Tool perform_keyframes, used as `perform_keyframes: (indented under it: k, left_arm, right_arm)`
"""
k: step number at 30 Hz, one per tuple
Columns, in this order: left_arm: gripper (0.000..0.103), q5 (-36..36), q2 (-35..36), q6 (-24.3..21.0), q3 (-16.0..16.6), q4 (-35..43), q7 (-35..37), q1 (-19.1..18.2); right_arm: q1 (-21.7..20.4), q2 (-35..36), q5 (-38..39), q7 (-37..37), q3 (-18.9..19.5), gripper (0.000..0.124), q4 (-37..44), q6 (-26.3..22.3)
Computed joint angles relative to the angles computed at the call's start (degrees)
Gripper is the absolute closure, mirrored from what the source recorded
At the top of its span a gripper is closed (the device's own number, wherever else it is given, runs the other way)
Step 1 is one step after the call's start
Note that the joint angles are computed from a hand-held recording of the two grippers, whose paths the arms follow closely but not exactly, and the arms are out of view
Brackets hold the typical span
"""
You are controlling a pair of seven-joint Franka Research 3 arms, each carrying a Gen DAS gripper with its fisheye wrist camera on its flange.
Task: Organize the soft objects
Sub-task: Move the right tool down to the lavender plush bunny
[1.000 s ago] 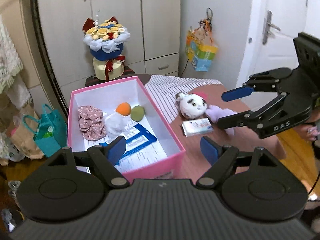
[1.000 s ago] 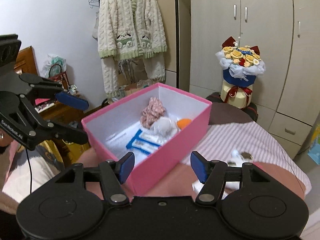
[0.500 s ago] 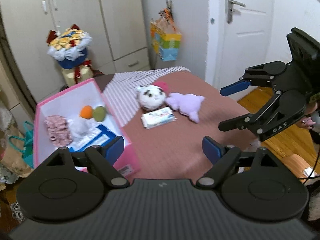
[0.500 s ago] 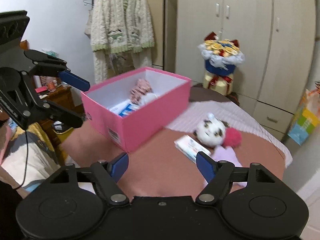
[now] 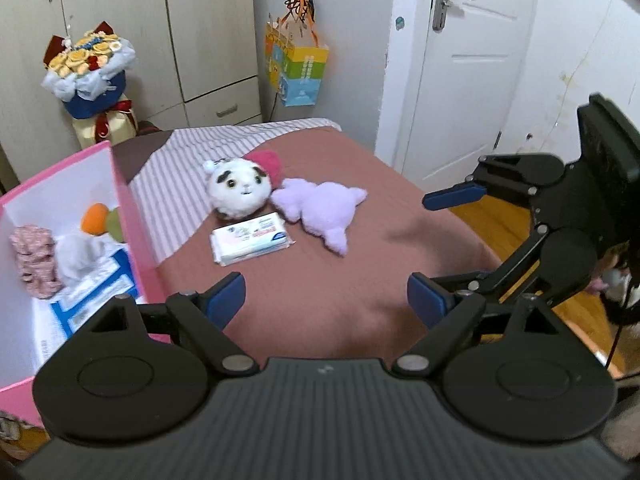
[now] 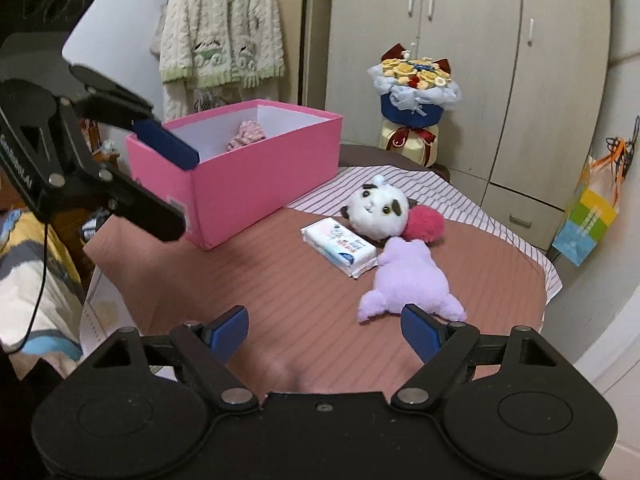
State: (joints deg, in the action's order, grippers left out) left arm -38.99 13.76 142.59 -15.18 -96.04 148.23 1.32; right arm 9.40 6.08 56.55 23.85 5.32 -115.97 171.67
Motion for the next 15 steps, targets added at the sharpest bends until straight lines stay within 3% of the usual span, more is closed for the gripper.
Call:
perform_keyframes:
  k: [4,8,11,15]
  left_arm:
    - [0.011,-4.8,2.29,4.99,-1.86,0.01,4.5,-0.09]
    - [0.011,-3.89,5.78,6.69,-3.05,2.24,2.69,-0.57]
    - [0.011,-4.33,8.93,6.08,-4.51,5.16,0.5,0.01]
    - [0.011,-4.24,13.26,6.64,-6.58,8.88,-1.44,0.46]
  right_arm:
    - [-3.04,2.8,16.61,-19.46,1.82,0.035,3.1,-1.84]
    - [-4.59,5.97,27.51,-32.29,1.4,0.035,6.32,-4.28]
    - [-5.02,8.21,32.33,-37.42,0.51,0.035,8.91,-6.0]
    - [-5.09,11.47,32.16,-39.26,-0.01,0.035,12.37,-6.73]
